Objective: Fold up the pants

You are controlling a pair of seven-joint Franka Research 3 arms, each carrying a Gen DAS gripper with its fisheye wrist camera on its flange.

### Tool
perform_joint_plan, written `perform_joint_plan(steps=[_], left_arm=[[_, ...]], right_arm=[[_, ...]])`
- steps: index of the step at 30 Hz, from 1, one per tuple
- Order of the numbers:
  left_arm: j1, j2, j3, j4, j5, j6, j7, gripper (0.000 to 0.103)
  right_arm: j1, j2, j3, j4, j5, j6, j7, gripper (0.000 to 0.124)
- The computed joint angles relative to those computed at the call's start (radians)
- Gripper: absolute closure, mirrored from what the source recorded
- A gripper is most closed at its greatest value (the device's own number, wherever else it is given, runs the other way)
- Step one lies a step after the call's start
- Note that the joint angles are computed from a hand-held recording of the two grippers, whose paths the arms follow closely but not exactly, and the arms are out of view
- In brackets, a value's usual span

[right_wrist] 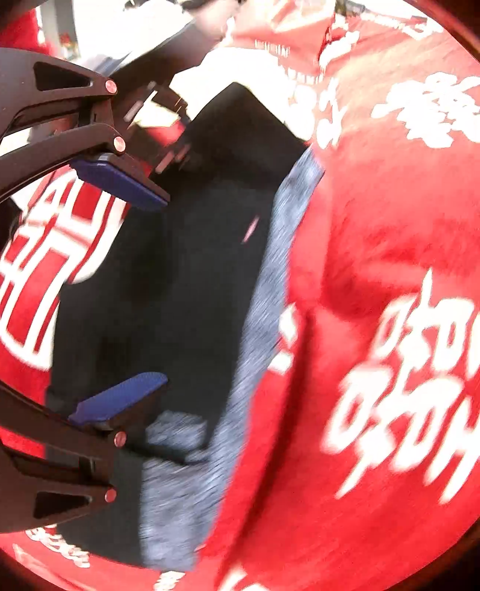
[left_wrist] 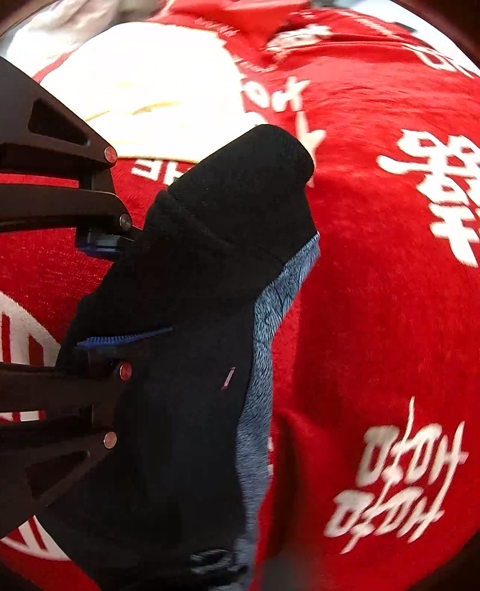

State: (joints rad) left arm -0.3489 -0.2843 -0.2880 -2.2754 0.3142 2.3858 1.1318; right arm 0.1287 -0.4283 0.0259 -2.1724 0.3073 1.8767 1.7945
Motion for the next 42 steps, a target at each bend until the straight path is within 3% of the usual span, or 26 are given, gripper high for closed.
perform_joint_plan(steps=[3,6,13,17,19,20,21,22,31,36,42], left_arm=[[-0.001,0.004,-0.016,0.003,0.037,-0.003,-0.012,0.07],[-0.004,0.001,-0.024,-0.002,0.06,-0.005,-0.025,0.07],[-0.022,0.041,-0.059,0.039,0.125,-0.029,-0.097,0.07],[-0.032,0.04,-0.051,0.039,0.134,-0.024,-0.099,0.07],[-0.04,0.042,-0.049,0.045,0.121,-0.034,-0.09,0.07],[-0.04,0.039,-0.042,0.038,0.115,-0.035,-0.081,0.07],[-0.043,0.039,-0.041,0.04,0.107,-0.039,-0.075,0.07],[-0.046,0.031,-0.042,0.039,0.11,-0.028,-0.069,0.07],[-0.102,-0.001,-0.07,0.099,0.074,-0.004,0.019,0.07],[-0.147,0.022,-0.095,0.172,0.027,-0.008,0.053,0.07],[-0.202,0.085,-0.135,0.305,-0.007,-0.048,0.068,0.07]], right_arm=[[0.038,0.168,-0.02,0.169,0.095,-0.046,-0.069,0.032],[0.068,0.35,-0.008,0.369,0.146,-0.145,-0.128,0.03],[0.125,0.676,0.047,0.721,0.129,-0.357,-0.123,0.03],[0.165,0.766,0.052,0.795,0.049,-0.448,-0.102,0.03],[0.163,0.751,0.044,0.764,0.044,-0.453,-0.096,0.046],[0.149,0.73,0.04,0.728,0.084,-0.435,-0.09,0.076],[0.139,0.702,0.035,0.694,0.107,-0.415,-0.087,0.098],[0.134,0.678,0.033,0.669,0.117,-0.391,-0.092,0.103],[0.035,0.262,-0.037,0.251,0.288,-0.173,-0.193,0.104],[-0.029,0.042,-0.097,0.074,0.334,-0.13,-0.211,0.104],[-0.122,-0.17,-0.177,-0.06,0.322,-0.145,-0.215,0.104]])
